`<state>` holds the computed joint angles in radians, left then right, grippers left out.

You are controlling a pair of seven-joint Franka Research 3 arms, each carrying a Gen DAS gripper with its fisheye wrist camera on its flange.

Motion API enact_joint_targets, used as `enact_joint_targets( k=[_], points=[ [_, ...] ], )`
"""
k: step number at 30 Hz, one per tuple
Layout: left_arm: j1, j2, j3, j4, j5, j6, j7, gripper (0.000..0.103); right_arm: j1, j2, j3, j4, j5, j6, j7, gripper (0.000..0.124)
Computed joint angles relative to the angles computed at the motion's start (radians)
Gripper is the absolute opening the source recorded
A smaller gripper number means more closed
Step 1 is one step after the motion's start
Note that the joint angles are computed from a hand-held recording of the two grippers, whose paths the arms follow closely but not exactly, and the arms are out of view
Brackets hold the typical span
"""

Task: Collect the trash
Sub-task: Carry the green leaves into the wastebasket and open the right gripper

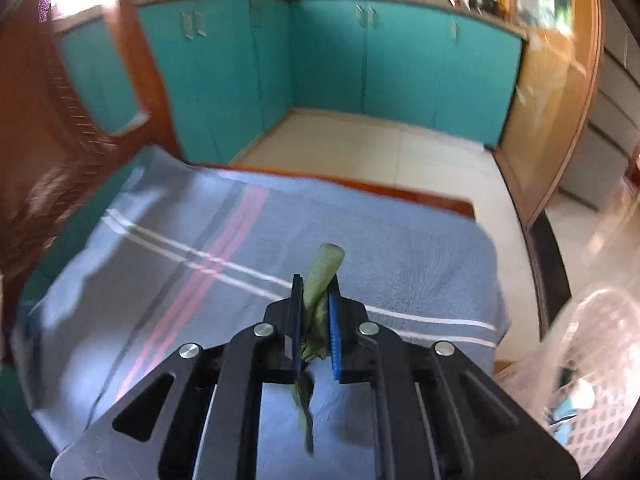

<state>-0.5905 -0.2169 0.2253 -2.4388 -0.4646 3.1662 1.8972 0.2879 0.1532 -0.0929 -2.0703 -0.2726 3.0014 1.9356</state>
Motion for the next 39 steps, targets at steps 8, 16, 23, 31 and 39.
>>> enact_joint_targets(
  k=[8, 16, 23, 31, 39],
  points=[
    [-0.03, -0.025, 0.018, -0.018, -0.007, -0.002, 0.014, 0.044, 0.002, -0.397, 0.052, -0.396, 0.269, 0.169, -0.163, 0.011],
    [-0.09, -0.047, 0.04, -0.041, -0.028, -0.027, 0.061, 0.044, -0.075, -0.55, 0.169, -0.555, 0.357, 0.212, -0.203, 0.011],
    [-0.034, -0.047, -0.011, -0.067, 0.036, -0.011, 0.02, 0.045, -0.084, -0.544, 0.187, -0.563, 0.441, 0.244, -0.272, 0.011],
    [-0.016, -0.047, -0.024, -0.067, 0.08, -0.019, -0.013, 0.045, -0.089, -0.549, 0.202, -0.57, 0.516, 0.248, -0.34, 0.012],
    [-0.012, -0.039, -0.024, -0.061, 0.089, -0.023, -0.02, 0.045, -0.073, -0.546, 0.193, -0.563, 0.55, 0.232, -0.375, 0.011]
  ],
)
